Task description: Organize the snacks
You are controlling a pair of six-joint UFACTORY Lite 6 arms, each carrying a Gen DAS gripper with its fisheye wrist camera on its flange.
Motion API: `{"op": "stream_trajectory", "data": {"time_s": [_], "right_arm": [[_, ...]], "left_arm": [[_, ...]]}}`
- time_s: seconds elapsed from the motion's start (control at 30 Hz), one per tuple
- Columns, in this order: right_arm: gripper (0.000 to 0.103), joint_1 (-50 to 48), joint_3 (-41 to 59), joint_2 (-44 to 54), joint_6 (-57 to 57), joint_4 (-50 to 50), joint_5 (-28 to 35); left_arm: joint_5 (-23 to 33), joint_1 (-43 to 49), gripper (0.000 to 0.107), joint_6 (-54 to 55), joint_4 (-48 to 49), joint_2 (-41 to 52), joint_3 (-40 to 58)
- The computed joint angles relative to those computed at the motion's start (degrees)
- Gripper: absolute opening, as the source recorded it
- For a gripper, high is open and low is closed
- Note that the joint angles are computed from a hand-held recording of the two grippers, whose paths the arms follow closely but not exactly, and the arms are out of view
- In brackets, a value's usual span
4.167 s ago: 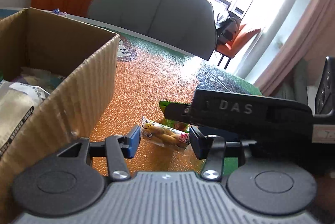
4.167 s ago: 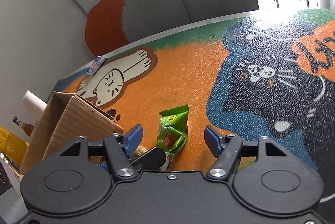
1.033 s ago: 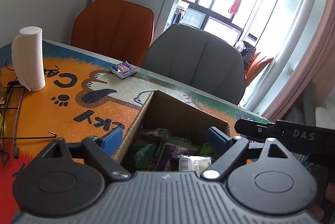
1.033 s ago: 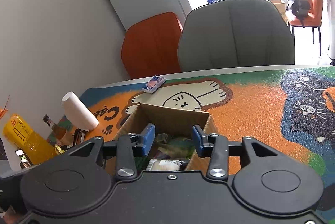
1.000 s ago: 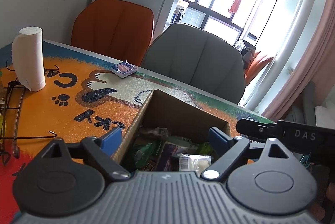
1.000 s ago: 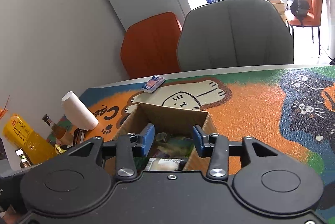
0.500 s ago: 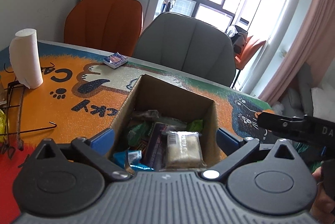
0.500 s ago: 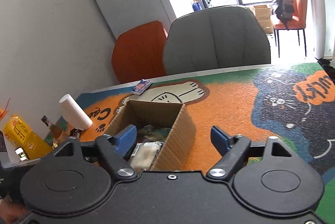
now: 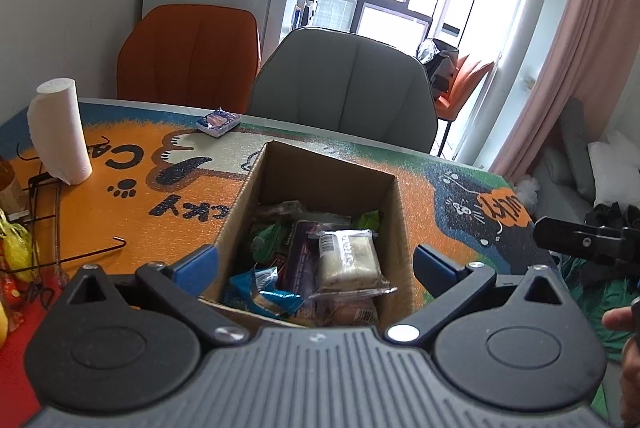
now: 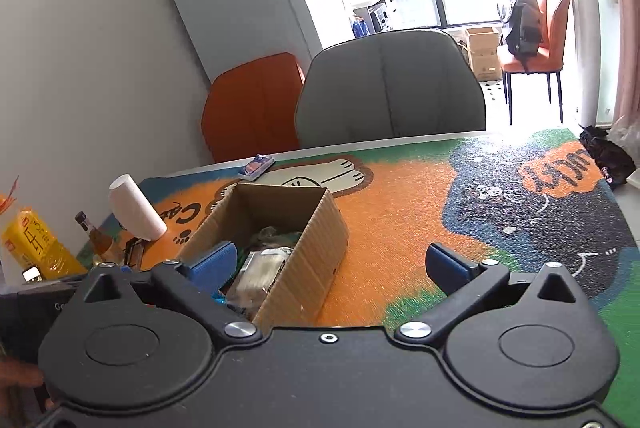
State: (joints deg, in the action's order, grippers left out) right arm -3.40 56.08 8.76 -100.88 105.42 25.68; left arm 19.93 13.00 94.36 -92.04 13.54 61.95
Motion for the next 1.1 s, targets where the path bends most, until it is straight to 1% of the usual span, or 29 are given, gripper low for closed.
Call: {"op": "stream_trajectory", "data": {"time_s": [0.17, 0.43, 0.73, 1.1], "right_arm": [[0.103, -0.65, -3.86, -4.54, -0.69, -0.79, -0.71], [0.103, -2.89, -10.83, -12.18, -1.83, -2.02, -0.70], [0.103, -6.62, -18.37, -18.76, -5.03, -0.59, 0.27], [0.103, -9.67, -22.83, -25.74, -2.83, -4.76, -0.45]], "left_arm": [[0.34, 0.43, 0.103, 0.62, 1.84, -3.14, -2.81], [-0.62, -0.75, 0.103, 2.54, 3.56, -8.69, -7.88], [-1.00, -2.62, 0.103, 5.74, 2.54, -13.47, -13.19], [-0.69, -3.81, 0.103, 4.37, 3.96, -18.87, -17.20]]}}
